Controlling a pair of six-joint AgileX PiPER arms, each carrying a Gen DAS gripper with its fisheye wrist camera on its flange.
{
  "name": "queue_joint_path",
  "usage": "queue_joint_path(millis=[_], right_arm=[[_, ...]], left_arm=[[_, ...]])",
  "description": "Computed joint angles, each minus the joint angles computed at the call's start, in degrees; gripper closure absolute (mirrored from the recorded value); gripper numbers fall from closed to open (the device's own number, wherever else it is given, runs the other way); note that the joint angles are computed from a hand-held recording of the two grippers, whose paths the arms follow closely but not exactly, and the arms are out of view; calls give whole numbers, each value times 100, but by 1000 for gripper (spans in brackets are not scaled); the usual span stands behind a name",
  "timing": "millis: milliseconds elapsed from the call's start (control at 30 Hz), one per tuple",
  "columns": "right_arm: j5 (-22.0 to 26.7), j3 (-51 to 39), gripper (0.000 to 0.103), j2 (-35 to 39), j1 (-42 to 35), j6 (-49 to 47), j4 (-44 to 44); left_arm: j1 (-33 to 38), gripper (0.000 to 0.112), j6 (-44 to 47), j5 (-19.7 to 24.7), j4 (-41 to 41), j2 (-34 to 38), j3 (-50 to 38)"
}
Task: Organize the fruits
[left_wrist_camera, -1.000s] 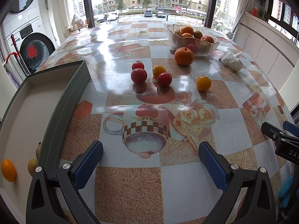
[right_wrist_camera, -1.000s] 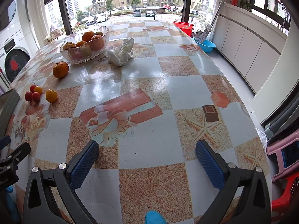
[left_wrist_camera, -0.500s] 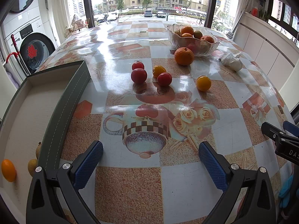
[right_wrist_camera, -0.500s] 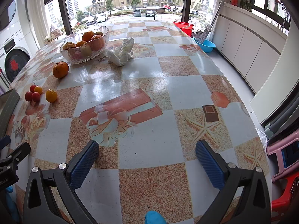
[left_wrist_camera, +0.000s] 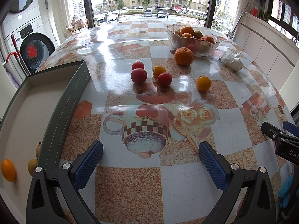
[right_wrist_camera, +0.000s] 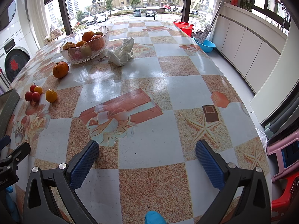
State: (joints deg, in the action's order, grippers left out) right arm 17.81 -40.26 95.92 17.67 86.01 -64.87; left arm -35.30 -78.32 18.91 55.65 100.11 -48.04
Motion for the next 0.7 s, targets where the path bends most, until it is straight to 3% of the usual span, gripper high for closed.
queue_joint_path(millis=[700], right_arm=[[-2,-6,0,2,-3,-25,23]], left_arm=[[4,10,5,-4,-2,4,-3]])
